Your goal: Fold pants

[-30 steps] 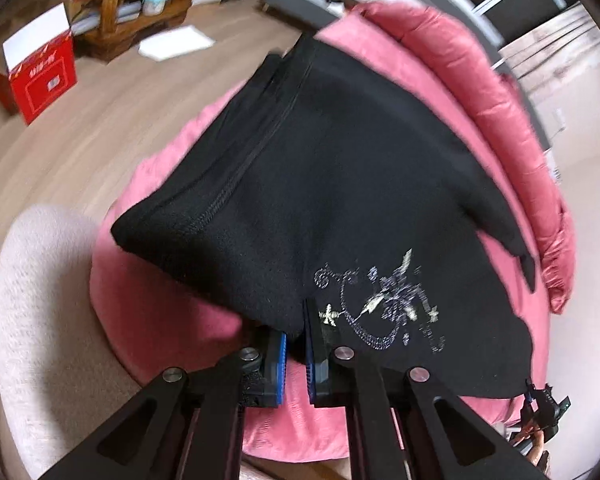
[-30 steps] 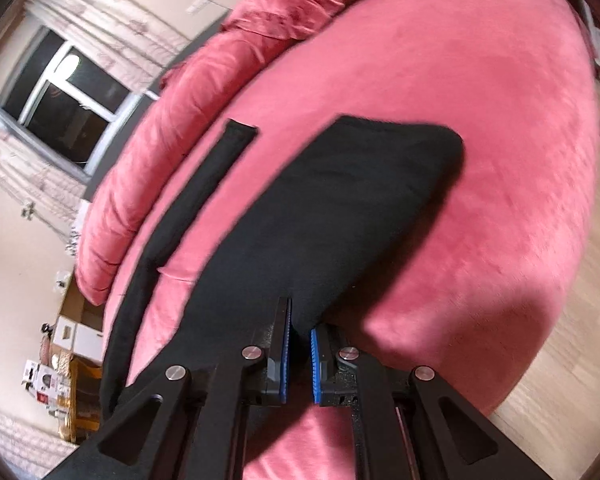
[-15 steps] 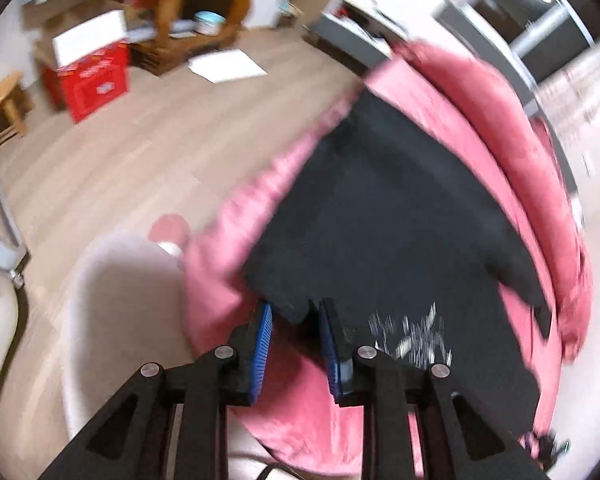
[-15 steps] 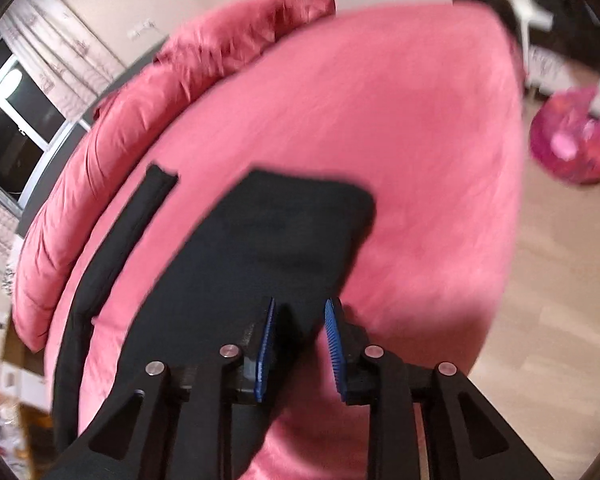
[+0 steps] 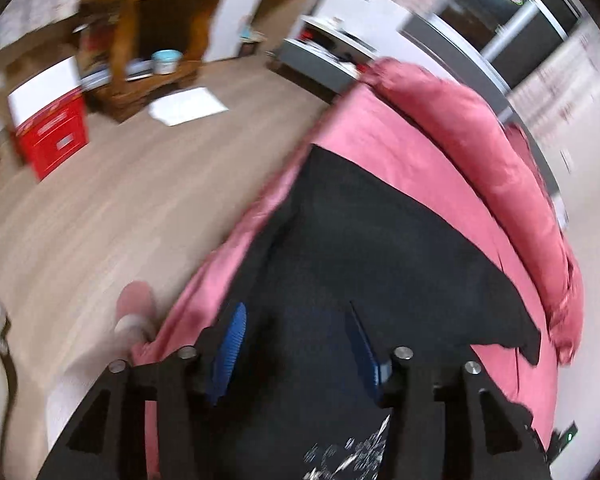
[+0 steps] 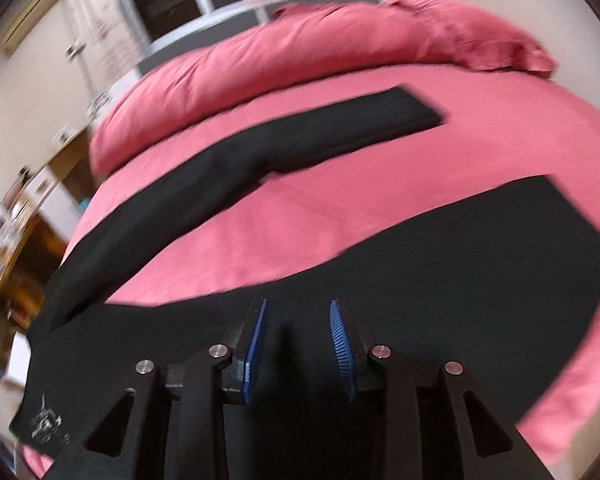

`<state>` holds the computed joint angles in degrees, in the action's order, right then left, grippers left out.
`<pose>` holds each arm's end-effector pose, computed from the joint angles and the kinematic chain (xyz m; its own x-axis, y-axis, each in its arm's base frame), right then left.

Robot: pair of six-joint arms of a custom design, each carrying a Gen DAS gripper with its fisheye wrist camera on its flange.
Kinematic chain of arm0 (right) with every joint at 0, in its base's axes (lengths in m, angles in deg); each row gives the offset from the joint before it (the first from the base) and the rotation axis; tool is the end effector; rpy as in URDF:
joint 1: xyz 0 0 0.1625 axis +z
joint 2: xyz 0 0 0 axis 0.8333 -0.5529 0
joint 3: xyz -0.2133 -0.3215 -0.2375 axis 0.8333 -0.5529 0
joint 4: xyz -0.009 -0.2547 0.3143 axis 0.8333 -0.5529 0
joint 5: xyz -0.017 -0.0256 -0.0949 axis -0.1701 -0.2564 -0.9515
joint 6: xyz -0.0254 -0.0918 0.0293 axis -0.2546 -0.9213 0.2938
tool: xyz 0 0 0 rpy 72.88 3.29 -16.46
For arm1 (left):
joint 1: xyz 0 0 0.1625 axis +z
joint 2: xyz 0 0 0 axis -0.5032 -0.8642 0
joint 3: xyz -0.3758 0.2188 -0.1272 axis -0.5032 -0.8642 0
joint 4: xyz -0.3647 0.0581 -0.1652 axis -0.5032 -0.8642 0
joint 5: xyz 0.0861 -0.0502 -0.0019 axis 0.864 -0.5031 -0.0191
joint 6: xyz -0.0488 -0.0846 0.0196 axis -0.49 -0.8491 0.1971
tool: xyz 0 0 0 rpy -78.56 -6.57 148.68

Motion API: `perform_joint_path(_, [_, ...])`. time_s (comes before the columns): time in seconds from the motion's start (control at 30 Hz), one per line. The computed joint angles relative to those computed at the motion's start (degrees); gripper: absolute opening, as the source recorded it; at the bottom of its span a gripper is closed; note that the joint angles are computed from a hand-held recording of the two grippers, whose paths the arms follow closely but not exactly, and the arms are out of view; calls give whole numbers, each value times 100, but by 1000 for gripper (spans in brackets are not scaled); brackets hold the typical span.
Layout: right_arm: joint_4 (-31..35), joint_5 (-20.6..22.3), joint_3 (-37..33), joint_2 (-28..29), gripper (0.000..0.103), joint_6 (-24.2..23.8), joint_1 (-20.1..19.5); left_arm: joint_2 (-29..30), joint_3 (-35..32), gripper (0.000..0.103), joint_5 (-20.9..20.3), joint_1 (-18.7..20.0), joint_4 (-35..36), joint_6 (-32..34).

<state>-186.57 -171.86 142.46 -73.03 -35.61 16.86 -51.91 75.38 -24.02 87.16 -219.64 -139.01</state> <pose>-0.1319 -0.8483 0.3704 -0.8732 -0.0477 0.4850 -0.3357 0.7803 -0.5277 -0.2187 -0.7296 0.1121 -0.7822 -0.5868 -0.2090 -0.2015 0.5559 -0.8065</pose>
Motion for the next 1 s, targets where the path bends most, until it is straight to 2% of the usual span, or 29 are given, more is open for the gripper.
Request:
perform_joint_path(0.2, [-104,-143,146,318,34,-752,210,573,-1433,55,-157,351,399,1317])
perform_joint_path(0.3, [-294,-176,290,369,41,-884,214,906,-2206,55,-175,526,711,1773])
perform_joint_path(0.37, [-397,-152,353,368,41,-876,190,1158,-2800,55,-186,663,993,2078])
perform_joint_path(0.53, [-402,100,387,334,42,-800,83,1767,-4275,55,-16,944,2254,2138])
perform_joint_path(0.67, [-502,198,459,311,45,-828,53,2215,-5287,55,-385,1203,2519,2117])
perform_joint_path(0.77, [-638,283,557,306,54,-981,43,2547,-5963,56,-277,1294,2853,2129])
perform_joint_path(0.83, [-669,338,608,300,64,-1098,36,2723,-6311,59,-278,1349,2947,2235])
perform_joint_path(1.0, [-724,243,594,359,71,-1257,85,3505,-7904,61,-503,1509,3605,2403])
